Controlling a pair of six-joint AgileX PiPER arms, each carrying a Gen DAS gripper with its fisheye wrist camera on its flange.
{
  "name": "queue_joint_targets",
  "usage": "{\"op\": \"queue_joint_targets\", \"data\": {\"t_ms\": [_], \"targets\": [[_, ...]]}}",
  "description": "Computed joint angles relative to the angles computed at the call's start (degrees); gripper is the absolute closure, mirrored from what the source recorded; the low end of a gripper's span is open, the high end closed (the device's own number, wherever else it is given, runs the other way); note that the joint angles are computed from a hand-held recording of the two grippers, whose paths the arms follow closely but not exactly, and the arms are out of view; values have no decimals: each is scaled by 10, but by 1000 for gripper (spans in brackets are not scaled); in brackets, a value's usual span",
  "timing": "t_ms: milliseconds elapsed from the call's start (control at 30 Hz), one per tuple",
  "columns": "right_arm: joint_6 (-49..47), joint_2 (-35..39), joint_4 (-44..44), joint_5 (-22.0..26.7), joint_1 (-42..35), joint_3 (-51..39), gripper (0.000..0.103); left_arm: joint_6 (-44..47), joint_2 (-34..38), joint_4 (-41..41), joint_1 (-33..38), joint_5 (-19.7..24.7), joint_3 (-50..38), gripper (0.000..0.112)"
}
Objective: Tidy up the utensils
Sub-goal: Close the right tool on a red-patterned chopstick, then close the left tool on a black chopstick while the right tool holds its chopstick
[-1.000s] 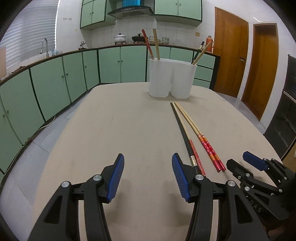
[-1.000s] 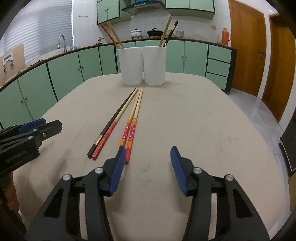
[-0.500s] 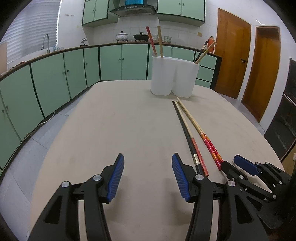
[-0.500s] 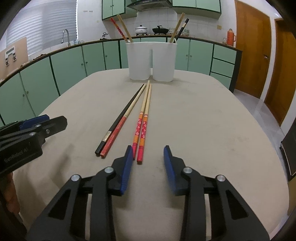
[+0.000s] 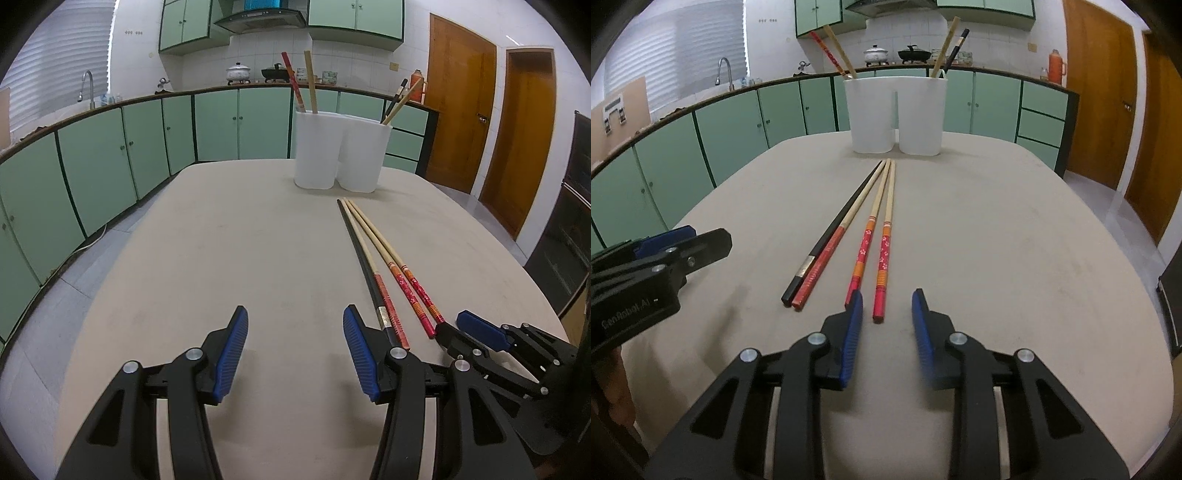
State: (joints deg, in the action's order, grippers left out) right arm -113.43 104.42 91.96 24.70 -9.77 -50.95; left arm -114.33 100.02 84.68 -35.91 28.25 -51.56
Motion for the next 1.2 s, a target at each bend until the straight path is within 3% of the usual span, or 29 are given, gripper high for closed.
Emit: {"op": "queue_joint_targets", "data": {"t_ms": [100,200,367,667,1100,1200], "targets": [[1,4,-1,-5,1,-5,98,-4,0,3,-1,-3,1,59],[25,6,-24,4,-7,-12,98,-3,3,2,-4,-7,-2,59],[4,-2,9,8,-24,-13,98,5,13,-7,-14,-19,-14,59],[42,14,-8,23,-67,-40,98,74,48,-72,-31,-31,-54,60],[24,11,6,44,-78,-34,98,114,74,-123,-34,-15,-82,62],[18,7,11,51,-79,-31,98,112,78,-125,-33,-10,-88,72]]}}
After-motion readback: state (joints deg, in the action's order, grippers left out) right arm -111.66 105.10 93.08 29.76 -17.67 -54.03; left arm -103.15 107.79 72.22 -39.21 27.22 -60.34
